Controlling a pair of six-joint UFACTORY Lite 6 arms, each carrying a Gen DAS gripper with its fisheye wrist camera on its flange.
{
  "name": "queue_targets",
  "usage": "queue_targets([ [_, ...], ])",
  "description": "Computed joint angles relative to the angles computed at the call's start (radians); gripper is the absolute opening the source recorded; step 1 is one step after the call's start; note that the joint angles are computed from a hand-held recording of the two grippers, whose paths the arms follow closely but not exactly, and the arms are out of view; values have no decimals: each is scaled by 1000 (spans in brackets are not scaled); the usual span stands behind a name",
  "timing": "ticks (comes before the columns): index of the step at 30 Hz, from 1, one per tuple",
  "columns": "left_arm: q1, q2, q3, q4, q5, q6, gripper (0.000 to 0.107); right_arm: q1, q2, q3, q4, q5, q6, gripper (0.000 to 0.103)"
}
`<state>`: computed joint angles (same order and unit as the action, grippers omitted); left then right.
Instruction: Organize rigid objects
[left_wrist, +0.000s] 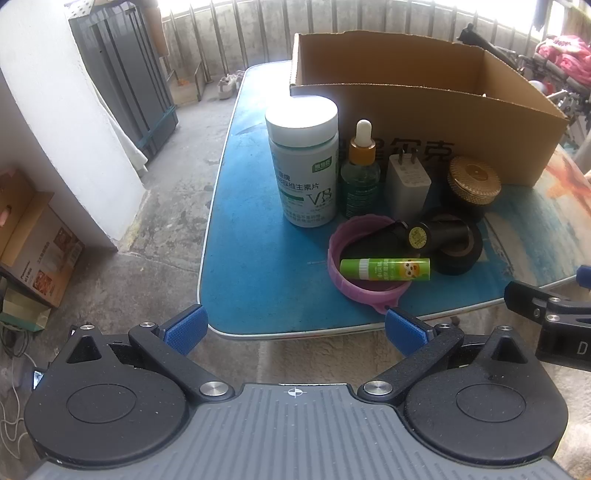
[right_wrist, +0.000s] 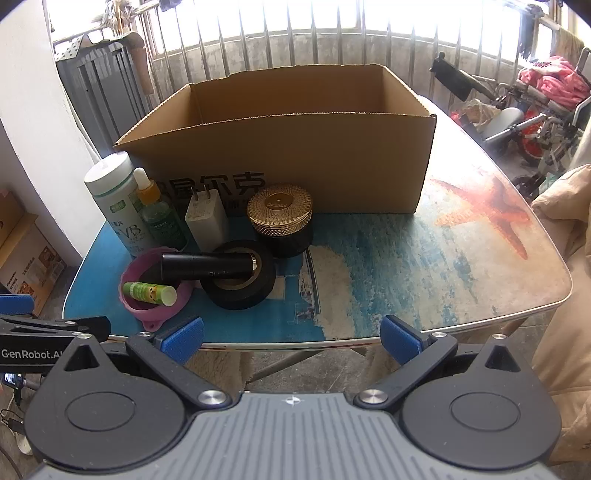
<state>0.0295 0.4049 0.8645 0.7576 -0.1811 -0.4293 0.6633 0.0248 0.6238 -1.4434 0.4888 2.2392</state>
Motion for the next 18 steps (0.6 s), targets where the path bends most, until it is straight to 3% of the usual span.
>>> queue_targets([
  [18,-8,1,6,10,8,-10,103,12,-12,15,71,3,-57,103],
])
